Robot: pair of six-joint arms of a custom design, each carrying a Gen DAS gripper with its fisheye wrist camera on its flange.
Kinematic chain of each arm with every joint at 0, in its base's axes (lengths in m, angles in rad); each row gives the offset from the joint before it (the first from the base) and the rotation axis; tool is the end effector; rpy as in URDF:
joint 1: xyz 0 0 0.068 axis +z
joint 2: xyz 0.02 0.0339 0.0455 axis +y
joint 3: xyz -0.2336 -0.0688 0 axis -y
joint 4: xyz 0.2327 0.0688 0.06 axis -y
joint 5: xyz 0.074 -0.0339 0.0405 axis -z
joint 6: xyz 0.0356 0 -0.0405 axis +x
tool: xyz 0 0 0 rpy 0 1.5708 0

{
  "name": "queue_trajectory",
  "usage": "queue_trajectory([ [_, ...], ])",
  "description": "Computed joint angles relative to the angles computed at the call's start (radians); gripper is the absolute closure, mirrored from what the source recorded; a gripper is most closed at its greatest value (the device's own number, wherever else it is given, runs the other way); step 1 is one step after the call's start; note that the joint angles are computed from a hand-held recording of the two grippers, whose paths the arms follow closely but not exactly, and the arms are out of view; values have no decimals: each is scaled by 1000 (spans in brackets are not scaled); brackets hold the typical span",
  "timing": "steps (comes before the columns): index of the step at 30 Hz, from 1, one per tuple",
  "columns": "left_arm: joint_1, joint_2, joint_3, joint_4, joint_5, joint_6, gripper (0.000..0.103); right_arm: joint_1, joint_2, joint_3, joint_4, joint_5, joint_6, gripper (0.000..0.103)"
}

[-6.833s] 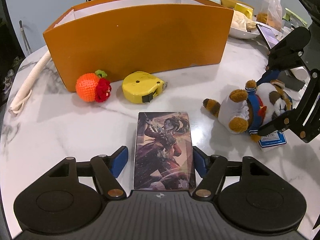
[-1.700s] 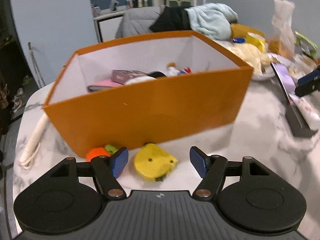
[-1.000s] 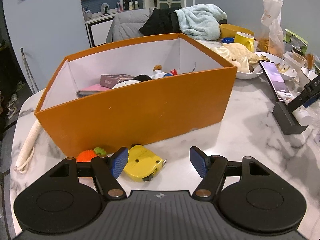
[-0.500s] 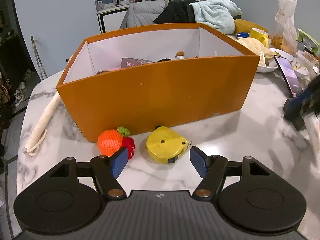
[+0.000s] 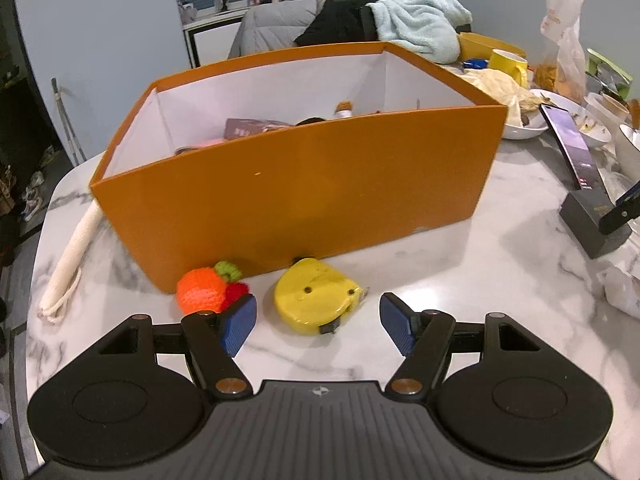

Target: Organize objects

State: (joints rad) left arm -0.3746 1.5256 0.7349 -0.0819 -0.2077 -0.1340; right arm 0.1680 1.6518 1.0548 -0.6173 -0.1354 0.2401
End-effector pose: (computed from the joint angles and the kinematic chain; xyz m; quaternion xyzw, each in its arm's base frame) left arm 0.2686 -0.0977 0.1403 0.0770 0.9321 0.0087 0.3538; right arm 0.2981 0.0554 0.1627 0.0234 0.9817 0.1010 0.1597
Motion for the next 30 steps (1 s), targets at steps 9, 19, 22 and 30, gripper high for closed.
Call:
queue_trajectory([
  [9,-14,-8,-5,-4,-4,6,23,124,-27,6,102,-262,-63,39],
  [19,-11,-13,-14,-1,-4,-1,23,241,-26,60,-217,-20,-485,28],
  [22,-28,-7,-13,31,17,10,23,234,-36,47,-253,11,-552,23],
  [30,-113,76,18,134,107,188,19,208,47,70,-289,66,-613,30],
])
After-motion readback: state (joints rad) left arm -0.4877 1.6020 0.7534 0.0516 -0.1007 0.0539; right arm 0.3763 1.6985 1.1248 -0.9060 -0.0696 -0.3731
